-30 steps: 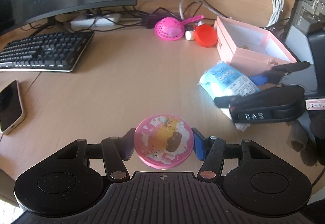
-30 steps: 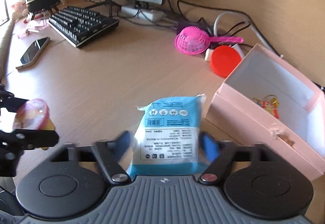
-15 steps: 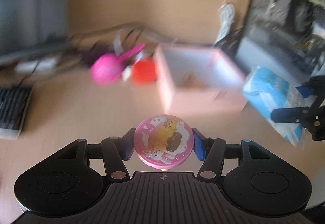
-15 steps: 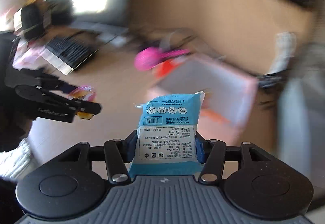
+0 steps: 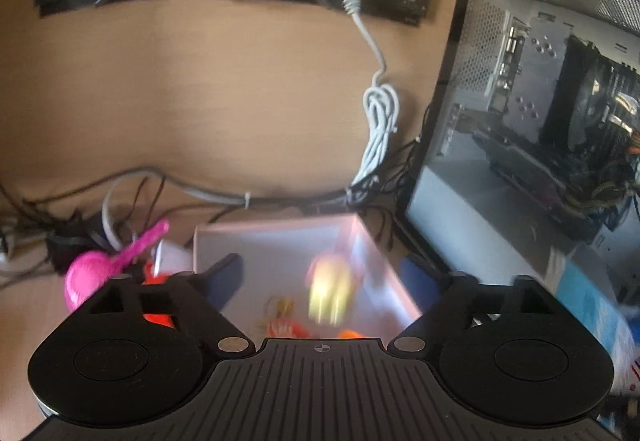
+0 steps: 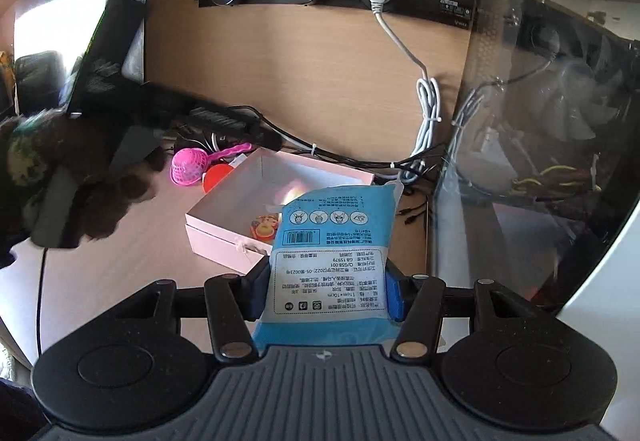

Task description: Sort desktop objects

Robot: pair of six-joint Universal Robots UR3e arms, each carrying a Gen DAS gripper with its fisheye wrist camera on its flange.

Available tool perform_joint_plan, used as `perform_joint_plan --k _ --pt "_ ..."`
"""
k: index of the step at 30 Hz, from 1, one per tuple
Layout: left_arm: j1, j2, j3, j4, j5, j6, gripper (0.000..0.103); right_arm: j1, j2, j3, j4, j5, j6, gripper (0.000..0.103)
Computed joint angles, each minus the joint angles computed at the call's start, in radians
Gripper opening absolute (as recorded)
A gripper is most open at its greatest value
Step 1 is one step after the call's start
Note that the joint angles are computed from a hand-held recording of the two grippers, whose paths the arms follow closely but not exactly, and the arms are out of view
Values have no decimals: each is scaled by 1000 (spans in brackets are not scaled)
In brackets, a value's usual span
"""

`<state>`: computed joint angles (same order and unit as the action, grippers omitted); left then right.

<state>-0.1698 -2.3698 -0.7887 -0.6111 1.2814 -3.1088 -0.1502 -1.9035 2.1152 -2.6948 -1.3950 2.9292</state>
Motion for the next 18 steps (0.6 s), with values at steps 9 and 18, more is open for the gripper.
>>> perform_joint_plan --k 9,18 --pt "86 377 -721 181 123 -17 96 21 291 -202 -66 94 103 54" --pt "216 681 -1131 228 148 -82 97 112 879 -799 25 177 452 54"
